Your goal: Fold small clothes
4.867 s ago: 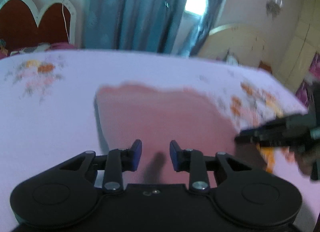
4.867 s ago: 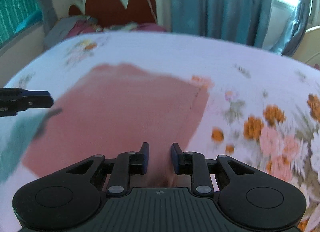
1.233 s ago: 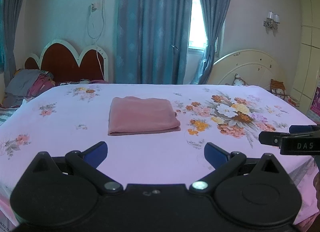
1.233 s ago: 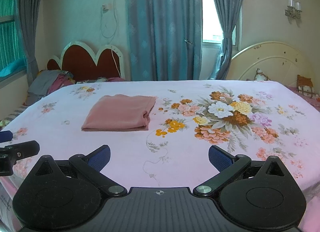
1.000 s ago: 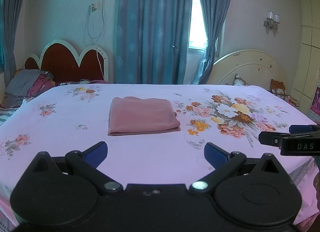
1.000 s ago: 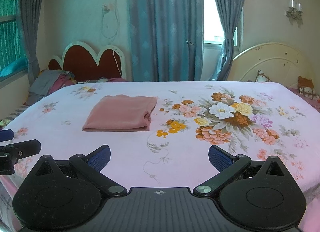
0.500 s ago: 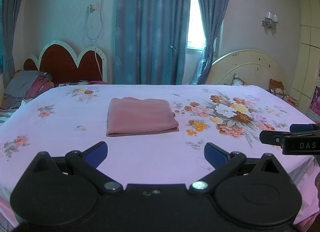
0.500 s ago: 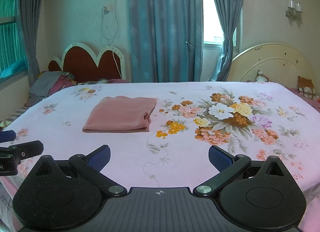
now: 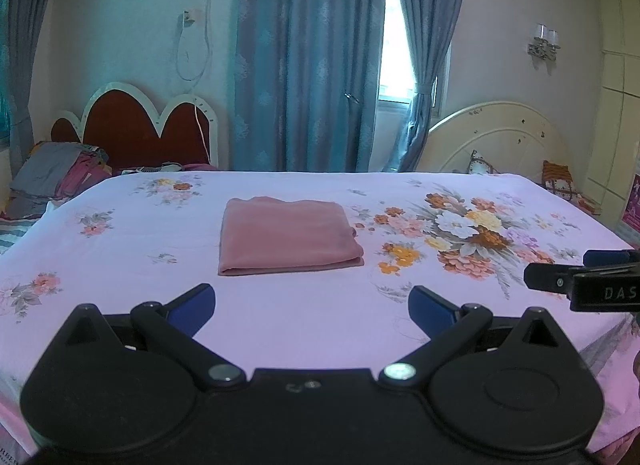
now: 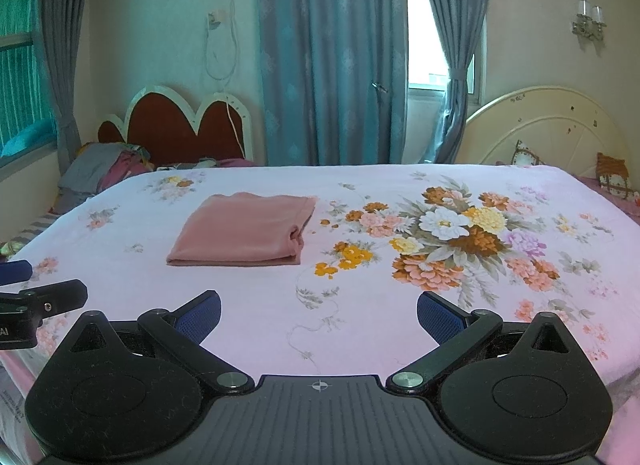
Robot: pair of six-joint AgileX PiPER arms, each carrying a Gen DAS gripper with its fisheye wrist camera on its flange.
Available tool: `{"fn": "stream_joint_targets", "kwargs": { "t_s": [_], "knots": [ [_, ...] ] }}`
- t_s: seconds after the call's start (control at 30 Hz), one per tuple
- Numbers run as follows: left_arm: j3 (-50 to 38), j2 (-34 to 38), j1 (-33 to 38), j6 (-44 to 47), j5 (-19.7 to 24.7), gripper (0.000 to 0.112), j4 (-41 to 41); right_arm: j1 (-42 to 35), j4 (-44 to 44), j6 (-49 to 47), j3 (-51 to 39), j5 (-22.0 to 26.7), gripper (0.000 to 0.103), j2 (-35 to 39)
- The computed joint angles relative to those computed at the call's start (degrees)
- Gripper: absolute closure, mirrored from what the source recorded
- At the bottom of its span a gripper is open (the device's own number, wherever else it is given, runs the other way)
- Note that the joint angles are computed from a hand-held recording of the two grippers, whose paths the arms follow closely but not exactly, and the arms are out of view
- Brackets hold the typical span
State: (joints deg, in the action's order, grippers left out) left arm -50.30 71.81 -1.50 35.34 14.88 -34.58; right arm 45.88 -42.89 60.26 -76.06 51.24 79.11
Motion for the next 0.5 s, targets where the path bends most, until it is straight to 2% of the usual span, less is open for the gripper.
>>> {"fn": "stream_joint_targets", "kwargs": {
  "t_s": [0.5],
  "knots": [
    [-0.4,0.8,1.4,5.9,-0.7,0.01,-5.5,0.1,-0.3,0.5,-1.3,-0.2,0.0,1.4]
  ]
}}
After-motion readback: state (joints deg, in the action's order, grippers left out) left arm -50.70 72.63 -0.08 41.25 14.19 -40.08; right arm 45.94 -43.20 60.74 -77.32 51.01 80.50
